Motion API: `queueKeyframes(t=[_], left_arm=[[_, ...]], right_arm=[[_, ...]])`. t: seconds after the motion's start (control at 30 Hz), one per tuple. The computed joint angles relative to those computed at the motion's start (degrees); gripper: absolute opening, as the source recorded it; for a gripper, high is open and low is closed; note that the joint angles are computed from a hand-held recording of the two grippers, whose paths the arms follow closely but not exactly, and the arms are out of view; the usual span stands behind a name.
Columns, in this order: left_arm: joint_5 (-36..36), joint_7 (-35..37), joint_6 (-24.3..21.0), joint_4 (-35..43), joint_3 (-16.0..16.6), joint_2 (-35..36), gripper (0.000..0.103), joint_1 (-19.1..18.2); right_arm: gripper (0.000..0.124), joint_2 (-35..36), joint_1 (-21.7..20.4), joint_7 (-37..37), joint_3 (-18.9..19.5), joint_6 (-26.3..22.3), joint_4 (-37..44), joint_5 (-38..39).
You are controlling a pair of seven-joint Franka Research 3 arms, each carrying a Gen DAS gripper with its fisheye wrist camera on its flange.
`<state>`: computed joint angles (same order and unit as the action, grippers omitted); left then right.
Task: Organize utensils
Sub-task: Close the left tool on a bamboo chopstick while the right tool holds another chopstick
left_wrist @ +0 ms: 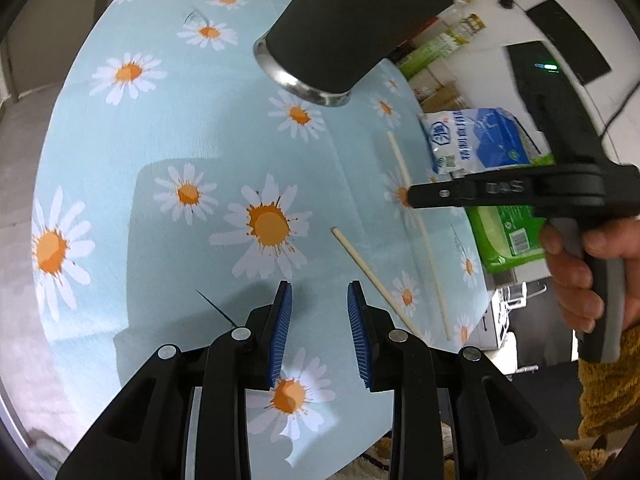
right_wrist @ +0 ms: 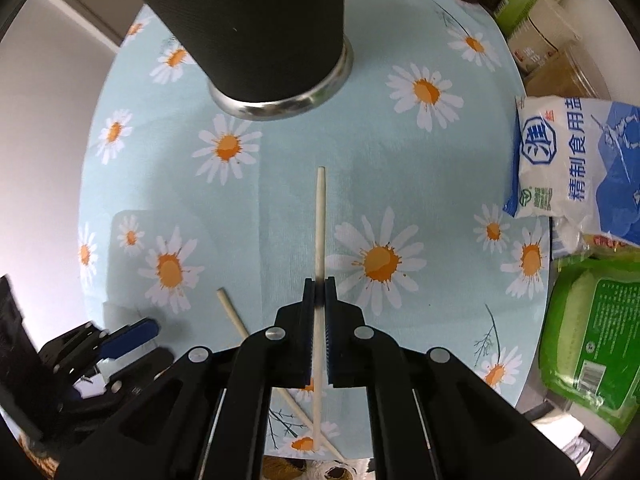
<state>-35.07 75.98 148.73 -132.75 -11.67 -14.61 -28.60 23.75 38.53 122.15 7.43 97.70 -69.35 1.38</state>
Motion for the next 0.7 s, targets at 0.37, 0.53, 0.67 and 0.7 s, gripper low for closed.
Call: queueKeyframes(t=[0.37, 0.53, 0.67, 0.7], left_arm=[[16.7, -27.4, -5.1, 8.9, -6.3, 6.8, 0.028, 2.2], [27.0, -40.4, -13.0, 16.3, -7.9, 11.6, 0.028, 2.1], [31.9, -47.7, -18.8, 21.9, -8.4, 15.5, 0.028, 1.5], [32.7, -48.6, -20.2, 23.0, -8.4, 16.2, 0.028, 1.3]], right_arm=[[0.006, -12.7, -6.5, -16.8, 1.6, 12.8, -17.1, 8.2], [0.006, -17.3, -8.9, -23.3, 2.1, 17.2, -24.3, 14.5], [0.006, -19.6, -10.3, -27.6, 2.2, 19.3, -27.7, 19.5], [0.006, -20.4, -10.7, -29.1, 2.1, 19.5, -28.7, 21.1]])
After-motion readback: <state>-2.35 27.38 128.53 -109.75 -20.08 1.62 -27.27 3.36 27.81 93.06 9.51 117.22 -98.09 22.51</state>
